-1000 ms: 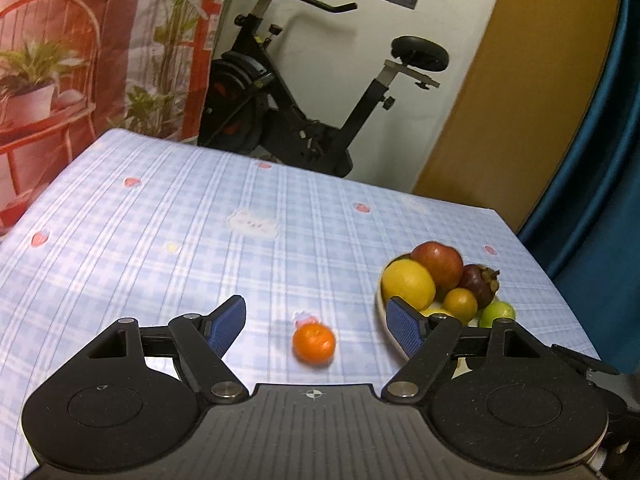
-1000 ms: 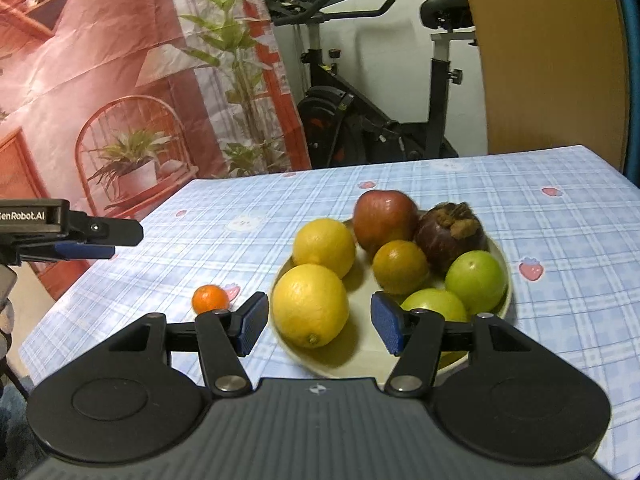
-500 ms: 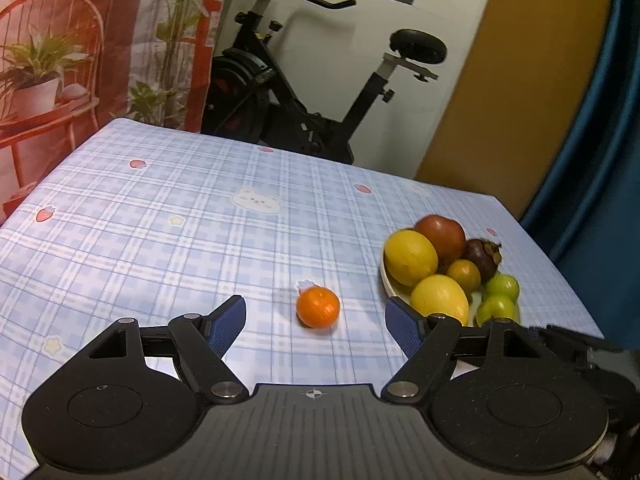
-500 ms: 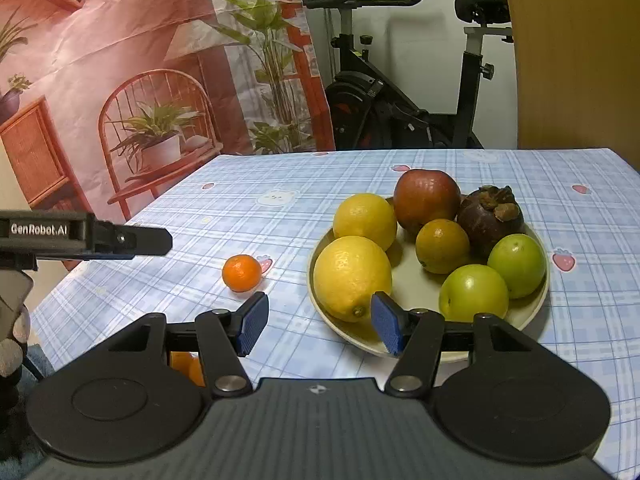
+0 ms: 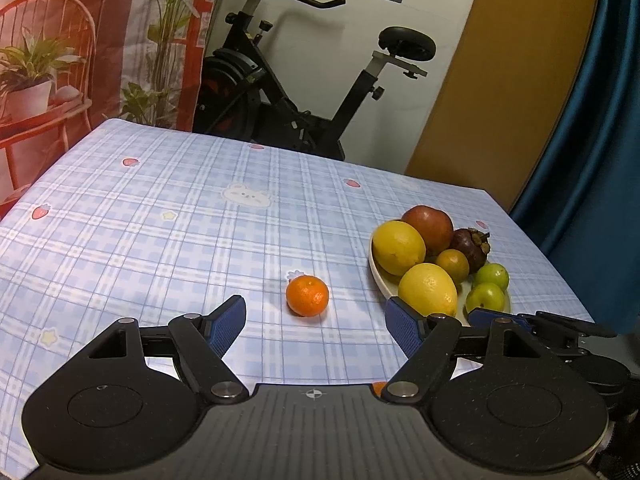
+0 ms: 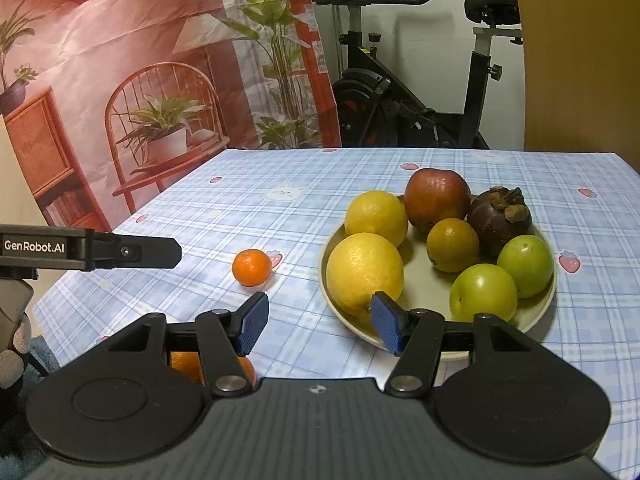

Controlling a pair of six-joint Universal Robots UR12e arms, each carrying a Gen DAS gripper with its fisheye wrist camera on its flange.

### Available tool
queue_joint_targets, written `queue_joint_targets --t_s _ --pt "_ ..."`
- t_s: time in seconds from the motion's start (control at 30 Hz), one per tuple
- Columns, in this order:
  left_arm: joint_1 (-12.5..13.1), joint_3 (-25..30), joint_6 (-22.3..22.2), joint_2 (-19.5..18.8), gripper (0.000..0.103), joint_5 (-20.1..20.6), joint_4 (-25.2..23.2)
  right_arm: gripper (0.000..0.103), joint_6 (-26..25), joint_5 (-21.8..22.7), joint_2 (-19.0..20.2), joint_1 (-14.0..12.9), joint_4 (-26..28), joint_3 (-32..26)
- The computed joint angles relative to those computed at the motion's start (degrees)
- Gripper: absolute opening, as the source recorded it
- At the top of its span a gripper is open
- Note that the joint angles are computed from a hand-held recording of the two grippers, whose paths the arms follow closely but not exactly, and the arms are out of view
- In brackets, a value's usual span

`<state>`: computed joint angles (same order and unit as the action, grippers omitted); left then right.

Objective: Organize fruits
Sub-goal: 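Withdraw both open tools from the plate toward the small oranges on the tablecloth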

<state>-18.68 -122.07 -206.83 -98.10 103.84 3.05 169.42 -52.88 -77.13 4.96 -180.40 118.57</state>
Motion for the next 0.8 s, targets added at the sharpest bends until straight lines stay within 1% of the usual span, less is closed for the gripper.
queue_joint_targets --t_s 0.27,0.4,0.63,0.8 --pt "-0.4 -0.8 -0.4 0.9 0.078 0.2 0.2 0.060 -0.1 0.8 -0.8 -0.4 0.1 0.5" --pt "-0.7 -1.0 -0.5 1.2 0.077 0.5 -0.9 0.060 -0.4 1.2 -1.2 -0.6 1.1 0.5" --pt "-0.9 -1.4 -0.4 1.5 0.076 0.5 -0.6 0.060 -2.7 2.7 -1.8 -0.6 2.9 0.9" --pt "-0.9 -1.3 -0.1 1.2 0.072 -0.3 -1.3 0.060 -6.3 4.0 -2.1 -0.3 6.4 0.7"
